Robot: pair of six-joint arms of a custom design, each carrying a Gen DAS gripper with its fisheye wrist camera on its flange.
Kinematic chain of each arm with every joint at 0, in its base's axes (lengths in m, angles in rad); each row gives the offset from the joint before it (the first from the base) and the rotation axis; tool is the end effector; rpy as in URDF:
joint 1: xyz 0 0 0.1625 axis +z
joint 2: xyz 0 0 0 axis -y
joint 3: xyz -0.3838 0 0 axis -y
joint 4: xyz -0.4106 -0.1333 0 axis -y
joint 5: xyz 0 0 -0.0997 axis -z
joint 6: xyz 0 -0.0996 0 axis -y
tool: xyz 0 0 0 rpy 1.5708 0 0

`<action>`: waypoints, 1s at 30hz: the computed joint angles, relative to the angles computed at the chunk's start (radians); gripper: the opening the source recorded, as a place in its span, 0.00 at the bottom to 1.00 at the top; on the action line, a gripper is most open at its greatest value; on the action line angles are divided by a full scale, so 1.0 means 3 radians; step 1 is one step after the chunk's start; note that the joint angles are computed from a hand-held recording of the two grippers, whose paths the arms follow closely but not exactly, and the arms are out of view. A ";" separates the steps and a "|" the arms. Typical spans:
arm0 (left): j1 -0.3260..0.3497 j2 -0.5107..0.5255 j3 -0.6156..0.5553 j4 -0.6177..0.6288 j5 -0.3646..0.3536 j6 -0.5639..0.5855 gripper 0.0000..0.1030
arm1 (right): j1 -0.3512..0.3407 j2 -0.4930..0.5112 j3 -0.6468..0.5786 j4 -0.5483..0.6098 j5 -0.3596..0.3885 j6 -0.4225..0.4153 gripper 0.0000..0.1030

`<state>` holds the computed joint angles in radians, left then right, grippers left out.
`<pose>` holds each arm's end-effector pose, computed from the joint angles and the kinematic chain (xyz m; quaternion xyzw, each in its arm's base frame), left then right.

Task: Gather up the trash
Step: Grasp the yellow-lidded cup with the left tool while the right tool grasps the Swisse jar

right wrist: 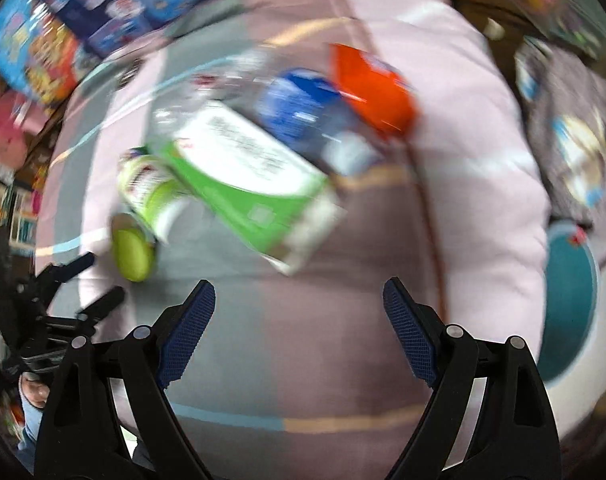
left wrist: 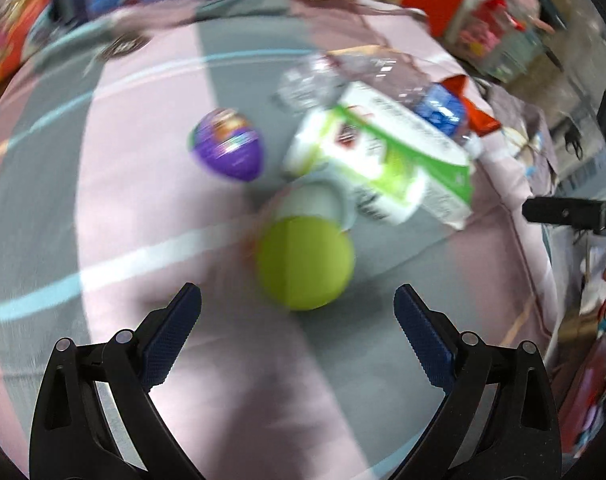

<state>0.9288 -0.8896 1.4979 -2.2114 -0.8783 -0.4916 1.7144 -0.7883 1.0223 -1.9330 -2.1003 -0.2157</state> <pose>-0.2499 -0.6631 0.1526 0.0652 0.9383 -0.1950 0.2781 0.1937 -0.7600 0.2670 0.1556 -0.9507 0.0524 0.2632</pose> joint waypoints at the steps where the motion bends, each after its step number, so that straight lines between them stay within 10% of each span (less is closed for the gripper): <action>1: 0.0025 -0.0053 0.0068 -0.0046 -0.0024 -0.0032 0.94 | 0.0027 0.0050 -0.0033 -0.0015 -0.0004 -0.0055 0.80; 4: 0.0073 -0.0127 0.0172 -0.0145 -0.0062 -0.0033 0.94 | 0.0123 0.0241 -0.0190 -0.0007 0.0027 -0.0214 0.80; 10: 0.0126 -0.0204 0.0301 -0.0349 -0.0114 0.0104 0.94 | 0.0215 0.0666 -0.0678 0.0291 0.0079 -0.0281 0.46; 23: 0.0199 -0.0365 0.0504 -0.0707 -0.0329 0.0343 0.94 | 0.0242 0.1185 -0.1386 0.1144 0.0248 -0.0055 0.50; 30: 0.0183 -0.0421 0.0580 -0.0690 -0.0341 0.0348 0.94 | 0.0207 0.1190 -0.1216 0.0968 0.0267 0.0046 0.50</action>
